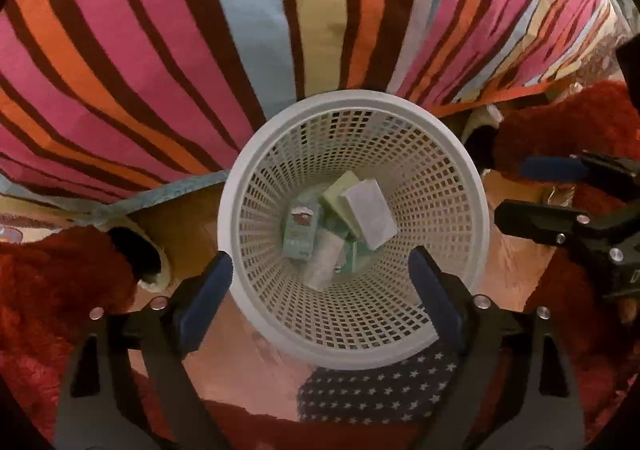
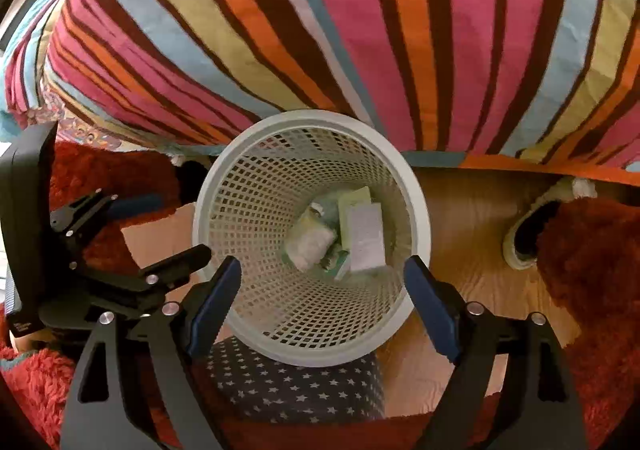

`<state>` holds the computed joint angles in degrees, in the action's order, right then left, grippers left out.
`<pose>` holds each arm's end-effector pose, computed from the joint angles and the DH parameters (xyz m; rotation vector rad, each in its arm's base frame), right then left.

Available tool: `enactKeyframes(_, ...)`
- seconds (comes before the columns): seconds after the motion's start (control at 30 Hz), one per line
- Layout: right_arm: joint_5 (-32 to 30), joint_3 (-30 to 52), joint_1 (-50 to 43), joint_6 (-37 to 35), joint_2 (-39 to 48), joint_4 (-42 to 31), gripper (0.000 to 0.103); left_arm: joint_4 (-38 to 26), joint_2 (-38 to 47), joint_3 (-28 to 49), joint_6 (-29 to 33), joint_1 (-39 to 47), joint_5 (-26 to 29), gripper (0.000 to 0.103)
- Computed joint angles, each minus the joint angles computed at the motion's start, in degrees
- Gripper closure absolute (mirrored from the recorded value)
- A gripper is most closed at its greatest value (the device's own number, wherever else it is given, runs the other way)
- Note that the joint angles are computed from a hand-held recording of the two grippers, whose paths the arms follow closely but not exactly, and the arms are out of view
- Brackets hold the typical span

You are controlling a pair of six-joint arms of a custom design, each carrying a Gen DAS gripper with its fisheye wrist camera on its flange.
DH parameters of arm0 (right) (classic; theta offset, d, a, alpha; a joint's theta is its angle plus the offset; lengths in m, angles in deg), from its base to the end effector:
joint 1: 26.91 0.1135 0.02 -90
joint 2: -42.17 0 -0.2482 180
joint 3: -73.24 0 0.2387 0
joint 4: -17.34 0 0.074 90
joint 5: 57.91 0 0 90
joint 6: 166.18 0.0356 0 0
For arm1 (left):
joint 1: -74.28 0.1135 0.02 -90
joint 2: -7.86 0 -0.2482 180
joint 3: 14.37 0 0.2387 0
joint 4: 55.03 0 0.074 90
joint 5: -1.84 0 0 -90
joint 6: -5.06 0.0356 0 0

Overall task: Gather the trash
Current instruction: 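Drop the leaflet and vitamin E box into the wastebasket from both grippers, then grasp the white plastic packet with the right gripper while the left grasps the bun bag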

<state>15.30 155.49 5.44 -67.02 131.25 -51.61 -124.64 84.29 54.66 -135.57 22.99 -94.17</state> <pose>0.2307 0.1583 0.2285 -0.6496 2.8944 0.5404 0.1424 -0.1717 0.2174 -0.0006 2.9135 -0.1613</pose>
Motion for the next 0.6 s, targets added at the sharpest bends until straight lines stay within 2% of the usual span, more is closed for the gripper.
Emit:
enactKeyframes(0.23,1.2,-0.6,-0.1,0.2,0.2,0.6,0.024,0.6,-1.3,-0.9,0.0,1.0,0.4,0.016)
enactKeyframes(0.4,3.5,0.4,1.0,-0.5,-1.3,-0.4,0.024,-1.8,-3.9,1.2,-0.3,-0.4,-3.0,0.016)
enactKeyframes(0.5,2.0,3.1,-0.1,-2.7,-4.2,-2.5,0.024,-6.4,-8.7,6.2,1.6,0.3,-3.6,0.016)
enactKeyframes(0.6,-2.0,9.3,-4.1,-3.4,-7.2,-4.2,0.024,-10.5,-13.5,14.9,7.1,4.3,-4.5,0.016)
